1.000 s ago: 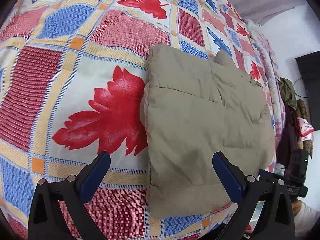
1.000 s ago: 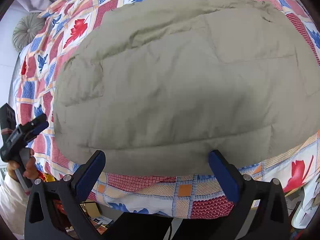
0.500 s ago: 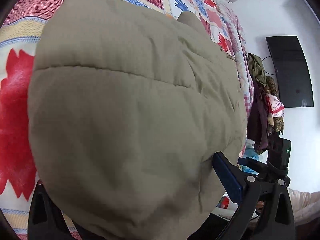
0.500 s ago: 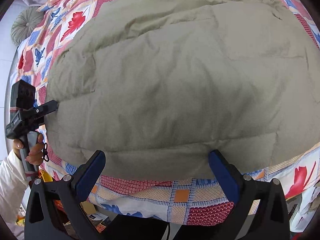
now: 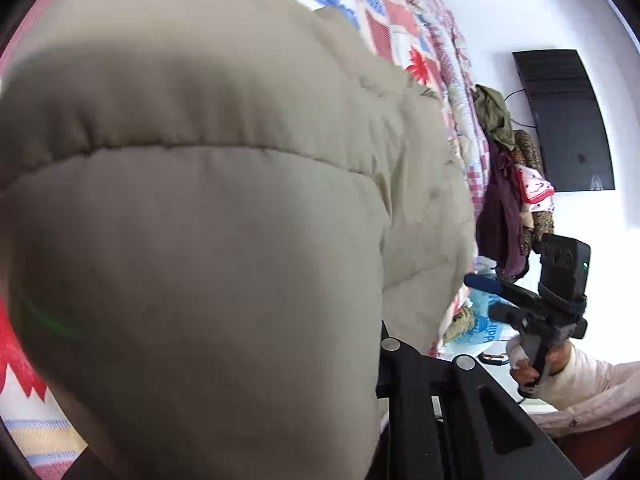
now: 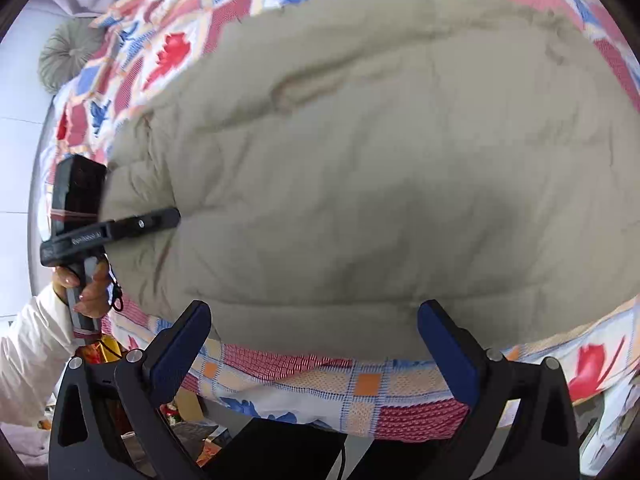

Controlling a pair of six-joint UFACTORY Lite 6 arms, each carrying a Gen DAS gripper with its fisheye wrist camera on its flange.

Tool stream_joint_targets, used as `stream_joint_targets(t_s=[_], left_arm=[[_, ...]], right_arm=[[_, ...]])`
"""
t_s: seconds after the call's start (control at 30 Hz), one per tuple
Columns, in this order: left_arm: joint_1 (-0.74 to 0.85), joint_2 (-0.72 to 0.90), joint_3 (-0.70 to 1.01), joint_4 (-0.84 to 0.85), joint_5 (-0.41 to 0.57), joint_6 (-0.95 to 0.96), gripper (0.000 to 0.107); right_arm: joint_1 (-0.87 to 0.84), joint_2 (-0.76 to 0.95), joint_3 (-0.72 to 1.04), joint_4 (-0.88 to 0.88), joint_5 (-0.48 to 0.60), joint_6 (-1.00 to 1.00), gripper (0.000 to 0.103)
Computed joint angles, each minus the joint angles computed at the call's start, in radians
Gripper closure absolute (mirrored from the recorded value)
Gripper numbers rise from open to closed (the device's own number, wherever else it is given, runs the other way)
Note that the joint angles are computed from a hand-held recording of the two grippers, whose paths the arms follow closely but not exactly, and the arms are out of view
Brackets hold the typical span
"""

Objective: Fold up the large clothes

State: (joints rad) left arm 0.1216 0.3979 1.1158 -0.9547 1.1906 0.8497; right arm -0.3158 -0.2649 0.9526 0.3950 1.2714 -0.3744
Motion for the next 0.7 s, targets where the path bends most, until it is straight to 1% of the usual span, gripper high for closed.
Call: stream_joint_targets(t_s=[0.1,0.17,0.2,0.23,0.3,0.33,0.5,0.6,0.7], left_arm=[[-0.012,-0.079,-0.001,-0.039,0.039,-0.041,0.083],[-0.023,-0.138,0.001,-0.060,0.063,-0.080,0.083],[-0.036,-0.160,0.012,-0.070,0.069,-0.104,0.083],[-0.053,-0.177,0.029,-0.077,0.074,-0.132,0.083],[-0.096,-0.202,0.071,-0.092,0.076,-0.189,0.083],[-0.121,-0.211,0.094,-0.102,0.075,-0.218,0.083],[-0.276,-0.192,0.266,-0.131,0.039,-0.378,0.083],[-0.429,-0.107,0.443,-0.091,-0.040,-0.524,0.083],[-0.569,0.044,0.693,-0.005,-0.092,-0.683,0.083]], right_arm=[[-0.055,0.035,0.054,0.008,-0.045,-0.030,0.001],[-0.080,0.067,0.065,0.010,-0.083,-0.033,0.027],[-0.083,0.095,0.069,0.000,-0.105,-0.019,0.055],[-0.096,0.121,0.069,0.002,-0.123,-0.015,0.071],[-0.130,0.179,0.060,0.058,-0.150,-0.044,0.078],[-0.140,0.202,0.054,0.085,-0.162,-0.063,0.079],[-0.183,0.301,0.001,0.189,-0.229,-0.208,0.081],[-0.222,0.359,-0.010,0.244,-0.236,-0.280,0.083],[-0.275,0.400,-0.016,0.294,-0.210,-0.335,0.085]])
